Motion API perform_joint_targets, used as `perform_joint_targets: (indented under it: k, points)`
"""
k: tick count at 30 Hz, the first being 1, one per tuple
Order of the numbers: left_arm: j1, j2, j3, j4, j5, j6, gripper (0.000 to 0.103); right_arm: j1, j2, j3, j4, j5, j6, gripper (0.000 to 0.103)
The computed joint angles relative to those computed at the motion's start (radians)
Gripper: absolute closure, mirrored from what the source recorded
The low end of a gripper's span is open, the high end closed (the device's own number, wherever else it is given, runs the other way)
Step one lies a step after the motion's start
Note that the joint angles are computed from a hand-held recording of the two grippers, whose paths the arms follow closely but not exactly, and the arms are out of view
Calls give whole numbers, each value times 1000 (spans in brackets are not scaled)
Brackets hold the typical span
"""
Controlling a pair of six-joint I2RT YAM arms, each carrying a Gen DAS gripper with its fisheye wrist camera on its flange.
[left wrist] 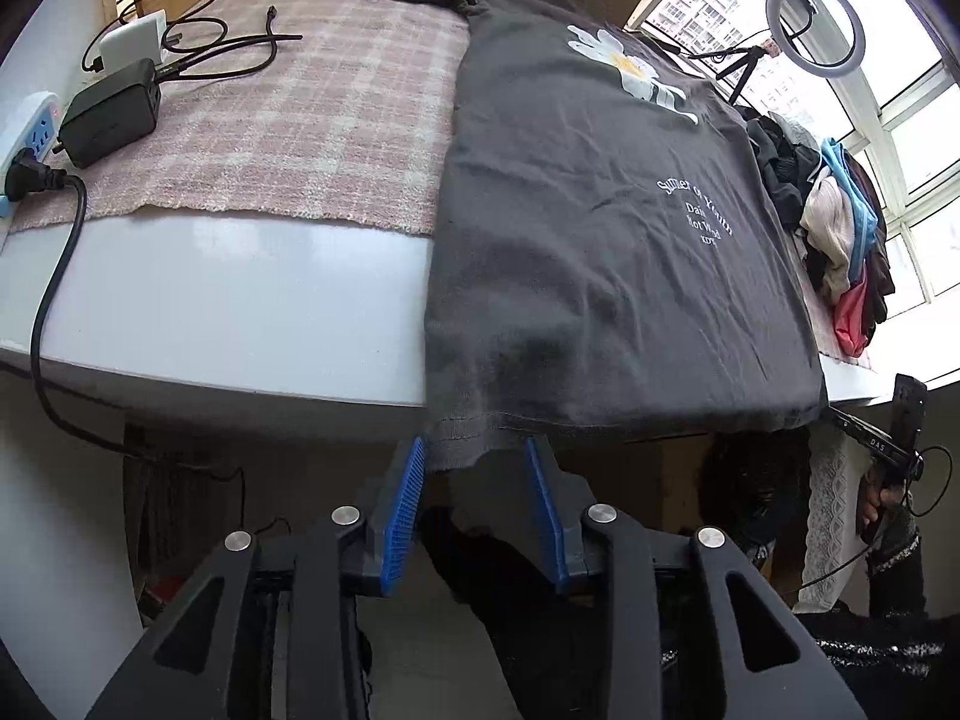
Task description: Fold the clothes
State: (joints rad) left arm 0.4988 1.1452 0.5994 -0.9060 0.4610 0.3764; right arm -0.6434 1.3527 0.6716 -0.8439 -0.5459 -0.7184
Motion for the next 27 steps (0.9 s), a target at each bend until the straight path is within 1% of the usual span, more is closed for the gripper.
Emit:
perform_joint_targets:
  k: [3,5,8,9,11,13,15,16,18,21,23,25,27]
  points:
    - [58,34,14,-7,27,35,70,-21,-2,27,-33,-19,-11,98]
    - [69,76,17,10,37,34,70,-24,-7,42,-41,-28,-2,98]
    - [35,128,6,67,27,2,70,-27,-2,61,-49,-46,11,98]
    - [19,137,0,85,21,-12,72,-26,1,66,-51,-52,18,98]
    - [-4,132,-15,105,10,-32,72,-31,1,73,-52,-67,37,98]
    - [8,98,-19,76,9,-20,71,-60,-4,102,-90,-100,37,98]
    - [46,61,-17,30,28,22,66,-128,-2,161,-165,-155,-1,99]
    - [58,57,-17,21,32,32,65,-158,-9,183,-181,-169,-6,99]
    - [79,57,-16,11,38,47,65,-169,-5,203,-177,-163,10,99]
    - [70,115,-27,67,54,9,65,-109,9,182,-138,-123,49,99]
    - [46,151,-41,115,74,-19,65,-77,7,156,-122,-116,54,99]
    - [14,176,-55,166,64,-59,65,-55,7,138,-110,-100,52,99]
    - [2,198,-65,198,66,-84,68,-36,5,131,-100,-78,54,99]
